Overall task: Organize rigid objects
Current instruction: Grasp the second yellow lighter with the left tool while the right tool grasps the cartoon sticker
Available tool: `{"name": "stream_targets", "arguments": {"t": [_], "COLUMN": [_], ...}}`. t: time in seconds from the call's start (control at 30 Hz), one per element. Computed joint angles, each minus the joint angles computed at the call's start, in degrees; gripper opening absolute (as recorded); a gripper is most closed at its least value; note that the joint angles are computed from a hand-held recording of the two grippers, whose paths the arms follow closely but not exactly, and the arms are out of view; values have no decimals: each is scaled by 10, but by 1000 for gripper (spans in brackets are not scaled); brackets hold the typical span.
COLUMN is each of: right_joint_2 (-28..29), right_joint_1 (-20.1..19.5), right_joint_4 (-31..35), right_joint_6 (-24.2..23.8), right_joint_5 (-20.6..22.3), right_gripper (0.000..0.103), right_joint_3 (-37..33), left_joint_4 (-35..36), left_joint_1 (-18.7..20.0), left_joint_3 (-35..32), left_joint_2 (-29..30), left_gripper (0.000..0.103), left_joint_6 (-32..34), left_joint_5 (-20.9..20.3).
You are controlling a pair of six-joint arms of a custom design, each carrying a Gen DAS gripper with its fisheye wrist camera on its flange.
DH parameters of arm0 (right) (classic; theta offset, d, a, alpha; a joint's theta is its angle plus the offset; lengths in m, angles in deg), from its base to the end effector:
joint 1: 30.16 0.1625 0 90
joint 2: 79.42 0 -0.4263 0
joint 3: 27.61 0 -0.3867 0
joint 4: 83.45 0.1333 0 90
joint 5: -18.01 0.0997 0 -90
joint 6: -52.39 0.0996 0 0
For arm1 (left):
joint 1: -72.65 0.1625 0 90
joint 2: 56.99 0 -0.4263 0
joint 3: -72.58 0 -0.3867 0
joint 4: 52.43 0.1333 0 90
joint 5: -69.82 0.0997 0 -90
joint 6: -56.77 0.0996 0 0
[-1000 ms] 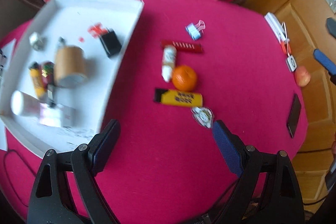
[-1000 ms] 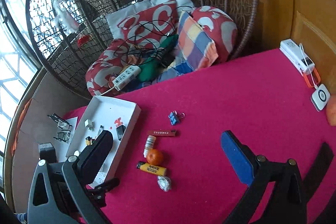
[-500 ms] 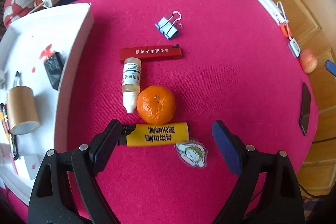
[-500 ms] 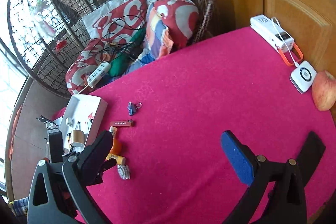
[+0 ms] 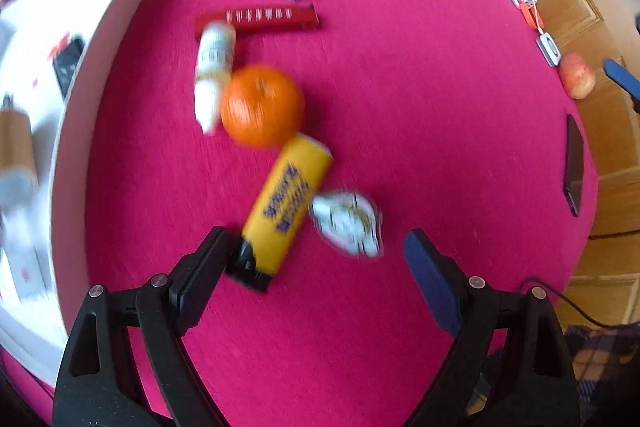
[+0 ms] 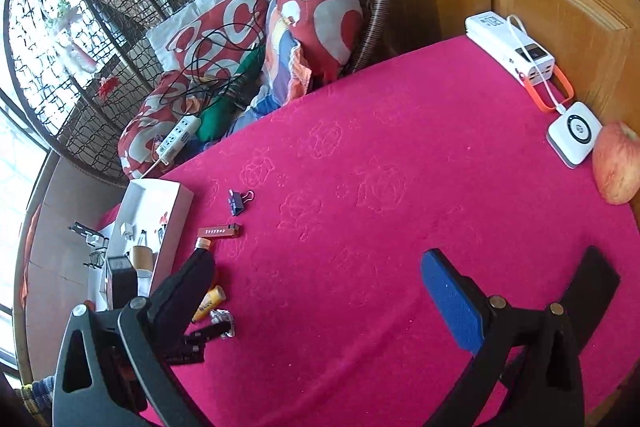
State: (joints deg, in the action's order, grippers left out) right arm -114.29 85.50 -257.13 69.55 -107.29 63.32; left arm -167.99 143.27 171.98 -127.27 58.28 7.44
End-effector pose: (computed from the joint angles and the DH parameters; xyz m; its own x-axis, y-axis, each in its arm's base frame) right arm 0.3678 -0.5907 0.0596 -0.9269 0.1287 0.3524 -0.1153 0.7961 -0.5940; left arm -0.0217 -0.6026 0.2813 -0.8173 0.3459 -0.4609 0.3529 0.9327 0.0743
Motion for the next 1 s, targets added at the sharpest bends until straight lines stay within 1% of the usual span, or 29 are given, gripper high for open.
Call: {"name": "stream_targets", "arguments": {"t": [0.03,0.1,0.17,0.2,0.23,0.27,0.3,0.43,0.53,0.6,0.63,0.67,0.7,0.73,0.77,0.8,0.87,0.9,0.93,1.0], "right_joint_2": [2,5,8,8,8,7,7,2,-1,-3,-3,-2,-1,2,5,10,23,35,44,72], "right_joint_1": [0,0,0,0,0,0,0,0,0,-1,-1,-2,-2,-3,-2,-1,2,4,5,11], "right_joint_4": [1,3,9,12,13,15,15,13,7,-2,-7,-6,-5,-3,-2,10,53,88,107,142], "right_joint_6": [-3,-11,-15,-15,-15,-15,-16,-14,-9,-9,-10,-12,-16,-21,-28,-36,-55,-74,-88,-134], "right_joint_5": [4,12,15,16,17,17,18,13,7,11,16,22,29,35,39,44,43,42,43,39], "right_gripper": [103,103,103,103,103,103,103,103,103,103,103,103,103,103,103,103,103,103,103,103], "right_joint_3": [-2,-7,-12,-14,-13,-13,-11,-4,2,7,9,9,8,5,2,-3,-24,-42,-55,-86], "left_joint_4": [-9,-34,-48,-46,-40,-31,-24,-29,-44,-49,-53,-59,-61,-56,-49,-46,-40,-36,-34,-36], "left_joint_1": [-2,-7,-9,-10,-11,-11,-11,-24,-34,-37,-36,-36,-37,-35,-32,-27,-22,-20,-18,-21], "left_joint_3": [17,37,39,34,31,28,25,31,30,23,22,21,20,13,9,5,4,5,7,14], "left_joint_2": [-14,-29,-29,-25,-22,-18,-14,-4,13,24,24,24,25,25,24,21,12,4,-7,-27], "left_gripper": [89,89,85,84,81,69,62,62,62,61,54,41,34,26,24,24,24,24,24,24], "left_joint_6": [-6,-7,-11,-8,-5,-1,4,48,69,69,72,74,72,63,53,44,13,-2,-16,-26], "left_joint_5": [3,22,45,63,81,94,103,124,127,125,125,123,126,118,110,103,96,90,84,76]}}
